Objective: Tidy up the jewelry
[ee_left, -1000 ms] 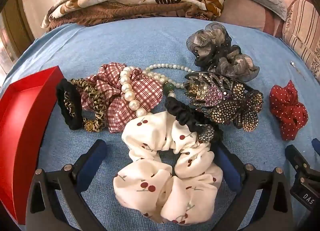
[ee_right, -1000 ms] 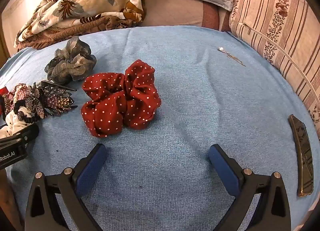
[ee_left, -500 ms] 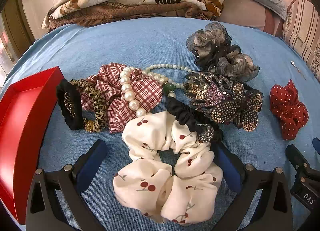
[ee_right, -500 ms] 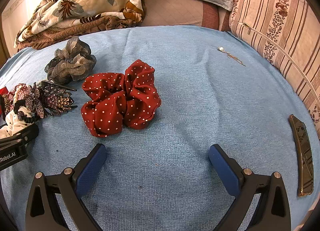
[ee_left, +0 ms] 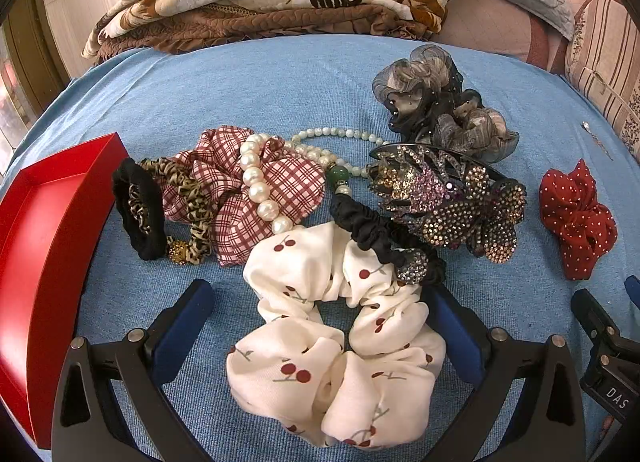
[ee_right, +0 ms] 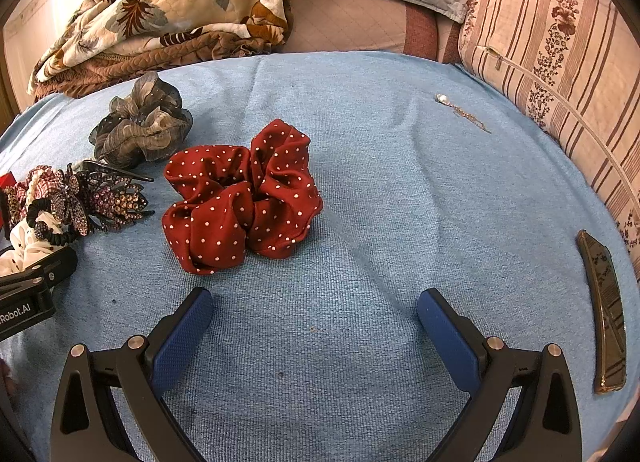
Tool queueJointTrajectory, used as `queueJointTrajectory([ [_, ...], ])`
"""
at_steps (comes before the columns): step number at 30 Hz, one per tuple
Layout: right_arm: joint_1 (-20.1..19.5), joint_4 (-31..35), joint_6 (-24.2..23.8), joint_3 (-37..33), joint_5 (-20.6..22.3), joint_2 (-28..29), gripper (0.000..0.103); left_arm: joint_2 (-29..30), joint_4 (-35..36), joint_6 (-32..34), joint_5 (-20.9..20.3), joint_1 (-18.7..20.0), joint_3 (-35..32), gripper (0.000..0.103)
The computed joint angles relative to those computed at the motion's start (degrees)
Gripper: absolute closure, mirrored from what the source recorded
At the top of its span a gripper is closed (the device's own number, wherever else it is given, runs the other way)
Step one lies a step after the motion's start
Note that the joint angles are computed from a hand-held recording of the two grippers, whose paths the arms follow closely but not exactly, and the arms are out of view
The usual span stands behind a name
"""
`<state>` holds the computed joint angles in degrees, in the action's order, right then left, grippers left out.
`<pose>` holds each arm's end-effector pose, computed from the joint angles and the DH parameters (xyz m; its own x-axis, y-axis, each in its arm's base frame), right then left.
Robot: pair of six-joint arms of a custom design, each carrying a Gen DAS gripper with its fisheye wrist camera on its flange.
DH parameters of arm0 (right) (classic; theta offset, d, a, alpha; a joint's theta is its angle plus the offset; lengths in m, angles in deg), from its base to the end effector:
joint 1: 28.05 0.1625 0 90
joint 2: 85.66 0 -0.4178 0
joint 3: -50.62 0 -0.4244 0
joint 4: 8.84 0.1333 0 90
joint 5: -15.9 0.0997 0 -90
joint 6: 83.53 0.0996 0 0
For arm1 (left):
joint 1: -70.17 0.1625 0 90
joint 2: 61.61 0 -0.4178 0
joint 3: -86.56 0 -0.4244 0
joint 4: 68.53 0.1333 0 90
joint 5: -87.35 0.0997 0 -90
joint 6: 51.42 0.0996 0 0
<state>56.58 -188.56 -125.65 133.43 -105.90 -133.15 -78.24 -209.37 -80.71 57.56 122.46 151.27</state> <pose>0.0098 -0.7597 0.2569 -0.6344 -0.0133 0.7729 -0.5002 0.7693 -0.3974 -0.3068 -0.7561 -0.0783 -0.6640 -0.1504 -0.7325 0.3281 0.8217 -0.4661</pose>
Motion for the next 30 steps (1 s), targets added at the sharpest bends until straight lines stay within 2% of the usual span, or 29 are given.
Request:
queueJointTrajectory([
  [5, 0.03, 0.77, 0.59, -0.58, 0.26, 0.29, 0.0, -0.41, 1.24, -0.02, -1.22, 0.05, 0.14, 0.0],
  [10, 0.22, 4.85, 4.26, -0.12, -1.08, -0.85, 0.0, -1.64, 4.88, 2.01, -4.97, 0.45, -0.17, 0.0],
  [13, 0.22, 2.29, 4.28, 1.82, -0.94, -1.47, 0.0, -3.44, 5.93, -0.07, -6.01, 0.27, 1.68, 0.0],
  [15, 0.18, 2.13, 3.92, 2.41, -0.88, -1.86, 0.0, -5.37, 5.79, -3.08, -5.16, -0.46, 4.54, 0.0],
  [18, 0.38, 0.68, 3.47, 3.93, -1.47, -2.68, 0.0, -8.52, 2.06, -4.3, -3.12, -2.15, 9.96, 0.0],
  [23, 0.74, -0.88, 7.18, 8.12, -1.49, -5.92, 0.0, -13.15, -3.01, -5.33, 0.85, -5.12, 17.92, 0.0],
  [27, 1.99, -0.56, 9.19, 9.79, -3.38, -7.65, 0.0, -16.11, -3.87, -7.88, 4.04, -7.56, 22.82, 0.0],
  [30, 3.21, -3.54, 8.28, 11.69, -3.77, -8.92, 0.0, -17.1, -6.0, -7.22, 6.07, -8.9, 24.95, 0.0],
])
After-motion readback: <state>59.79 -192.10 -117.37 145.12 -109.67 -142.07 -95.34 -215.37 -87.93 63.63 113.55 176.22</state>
